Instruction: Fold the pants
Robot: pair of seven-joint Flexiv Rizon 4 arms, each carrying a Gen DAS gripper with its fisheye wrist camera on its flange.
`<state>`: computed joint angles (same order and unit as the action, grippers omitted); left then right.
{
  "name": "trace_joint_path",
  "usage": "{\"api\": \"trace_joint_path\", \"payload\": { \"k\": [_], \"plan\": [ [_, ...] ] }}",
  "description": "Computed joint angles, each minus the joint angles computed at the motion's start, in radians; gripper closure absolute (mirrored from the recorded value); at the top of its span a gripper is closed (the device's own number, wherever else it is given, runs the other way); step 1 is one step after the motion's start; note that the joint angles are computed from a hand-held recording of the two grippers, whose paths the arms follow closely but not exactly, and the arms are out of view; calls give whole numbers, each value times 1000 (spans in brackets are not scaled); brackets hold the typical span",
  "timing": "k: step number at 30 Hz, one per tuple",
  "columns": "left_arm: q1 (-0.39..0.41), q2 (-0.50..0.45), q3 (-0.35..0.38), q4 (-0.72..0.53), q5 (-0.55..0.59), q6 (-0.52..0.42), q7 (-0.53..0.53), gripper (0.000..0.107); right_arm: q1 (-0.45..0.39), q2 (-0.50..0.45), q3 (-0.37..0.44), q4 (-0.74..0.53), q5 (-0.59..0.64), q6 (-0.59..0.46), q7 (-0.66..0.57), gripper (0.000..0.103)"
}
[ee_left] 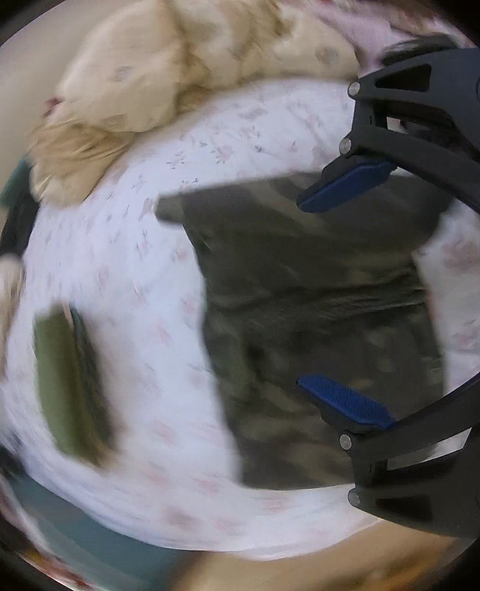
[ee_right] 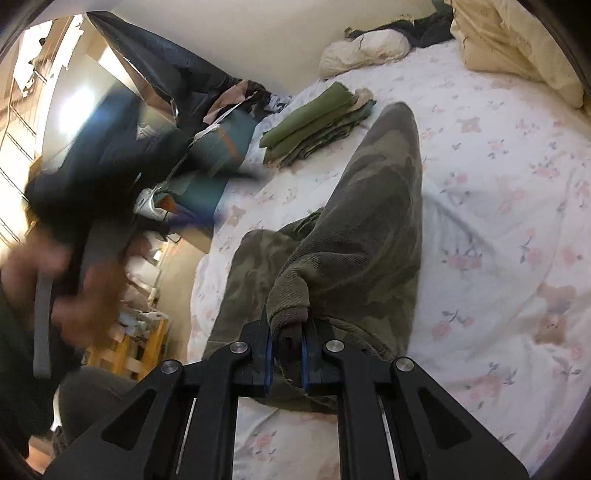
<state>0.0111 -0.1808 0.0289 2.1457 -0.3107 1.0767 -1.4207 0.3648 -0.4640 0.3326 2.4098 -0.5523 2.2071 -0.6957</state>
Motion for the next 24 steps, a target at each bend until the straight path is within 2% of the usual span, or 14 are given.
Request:
{"api": "trace_joint_path", "payload": {
  "k": [3,4,6,7,8,13,16,19,22,24],
  "plan": [
    [-17,-112,-35,-152,39,-95,21,22,-57,4,18,20,-85,16,27,92],
    [-29,-140,-29,-191,71,-115,9,27,-65,-4,18,20,-104,22,33,92],
    [-64,-193,-3,-264,172,-144,-28,51,-90,-13,24,16,-165,26,58,92],
    [-73,-212,5,-293,212,-169,-24,90,-96,-19,22,12,-186,28,65,92],
    [-75,-219,7,-306,231,-199,-12,100,-106,-23,22,11,-216,28,75,92],
    [-31,-146,6,-218,203,-122,80,102,-130,-36,13,1,-318,48,95,92],
    [16,-63,12,-131,135,-73,148,103,-111,-23,5,-2,-343,58,82,92],
    [63,23,32,-27,64,-15,247,103,-104,-14,14,-30,-427,48,115,92],
    [109,65,68,53,6,25,319,103,-52,-25,15,-66,-452,17,134,92],
    [139,69,91,89,-2,42,348,103,-11,-66,29,-114,-478,-33,169,92]
  ]
}}
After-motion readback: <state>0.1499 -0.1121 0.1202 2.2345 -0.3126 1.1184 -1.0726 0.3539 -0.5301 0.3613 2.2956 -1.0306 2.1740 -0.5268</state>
